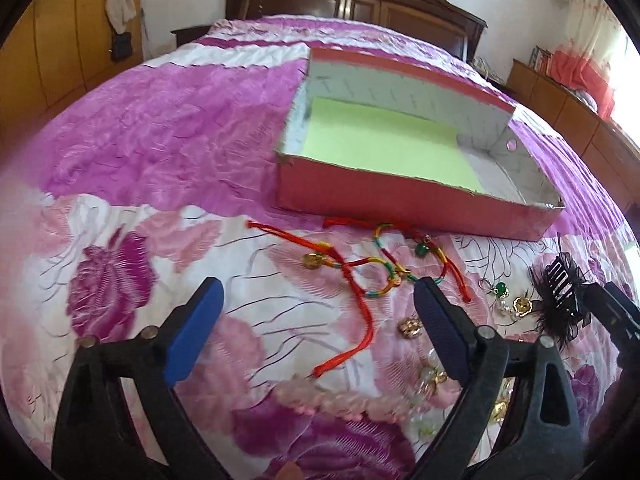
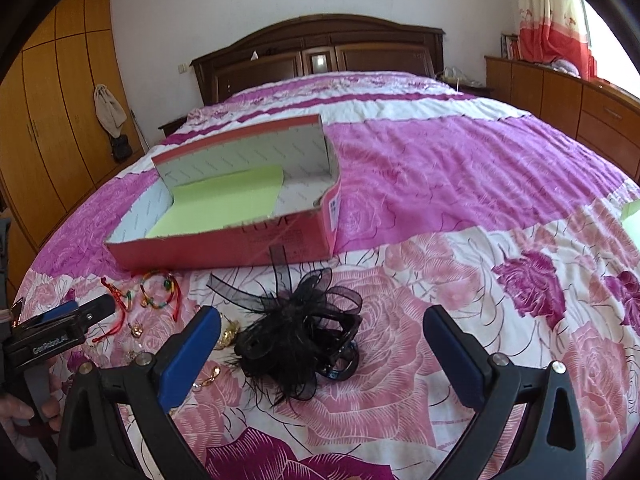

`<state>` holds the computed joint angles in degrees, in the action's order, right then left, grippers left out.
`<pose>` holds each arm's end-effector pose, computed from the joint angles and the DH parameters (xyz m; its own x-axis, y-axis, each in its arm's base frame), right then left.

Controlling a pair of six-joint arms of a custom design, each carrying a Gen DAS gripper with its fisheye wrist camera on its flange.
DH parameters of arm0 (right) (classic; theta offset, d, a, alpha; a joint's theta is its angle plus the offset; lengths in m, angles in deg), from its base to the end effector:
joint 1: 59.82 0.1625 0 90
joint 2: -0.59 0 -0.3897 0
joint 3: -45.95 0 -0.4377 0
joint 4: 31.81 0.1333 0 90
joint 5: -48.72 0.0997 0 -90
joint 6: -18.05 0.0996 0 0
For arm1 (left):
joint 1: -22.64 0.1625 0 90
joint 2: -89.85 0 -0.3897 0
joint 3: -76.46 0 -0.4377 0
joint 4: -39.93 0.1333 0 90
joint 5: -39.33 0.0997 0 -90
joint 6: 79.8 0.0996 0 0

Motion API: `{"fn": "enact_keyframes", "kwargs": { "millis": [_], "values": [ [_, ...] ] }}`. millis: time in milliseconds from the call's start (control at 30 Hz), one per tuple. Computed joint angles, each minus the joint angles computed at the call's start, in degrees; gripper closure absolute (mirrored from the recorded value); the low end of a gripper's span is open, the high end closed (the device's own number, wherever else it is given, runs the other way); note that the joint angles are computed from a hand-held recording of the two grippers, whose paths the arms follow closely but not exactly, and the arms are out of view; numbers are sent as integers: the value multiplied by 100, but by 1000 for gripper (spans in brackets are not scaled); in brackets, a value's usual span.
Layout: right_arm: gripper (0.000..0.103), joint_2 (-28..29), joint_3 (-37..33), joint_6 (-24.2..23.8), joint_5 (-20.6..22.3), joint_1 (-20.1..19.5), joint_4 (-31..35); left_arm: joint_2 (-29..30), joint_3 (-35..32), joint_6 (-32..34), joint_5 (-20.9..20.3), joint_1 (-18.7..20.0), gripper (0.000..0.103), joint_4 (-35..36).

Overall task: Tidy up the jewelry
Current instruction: 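Grasp the black feathered hair clip with the right tool while the left tool grasps the red rainbow-bead string bracelet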

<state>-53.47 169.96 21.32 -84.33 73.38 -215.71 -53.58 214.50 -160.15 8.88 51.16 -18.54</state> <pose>0.3895 -0.3194 0.0408 -0.7569 -0.2597 0.5997 -0.5834 0.6821 -0.4409 -0.0623 -0.2833 0.3466 -0.7622 -0.3175 -0.5641 0.2227 0.6896 -0.6891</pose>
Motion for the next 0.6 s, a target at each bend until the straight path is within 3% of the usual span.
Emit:
{"fn": "enact_keyframes", "kwargs": {
  "millis": [167,367,600],
  "values": [
    [0,-27,11,92,99,-77,133,197,57,524,-45,369,28,-706],
    [1,-63,17,169,220,-162,271,284,66,582,-154,583,37,-831],
    [12,-60,-9,135,423,-234,398,419,57,643,-277,744,40,-901]
  ]
}}
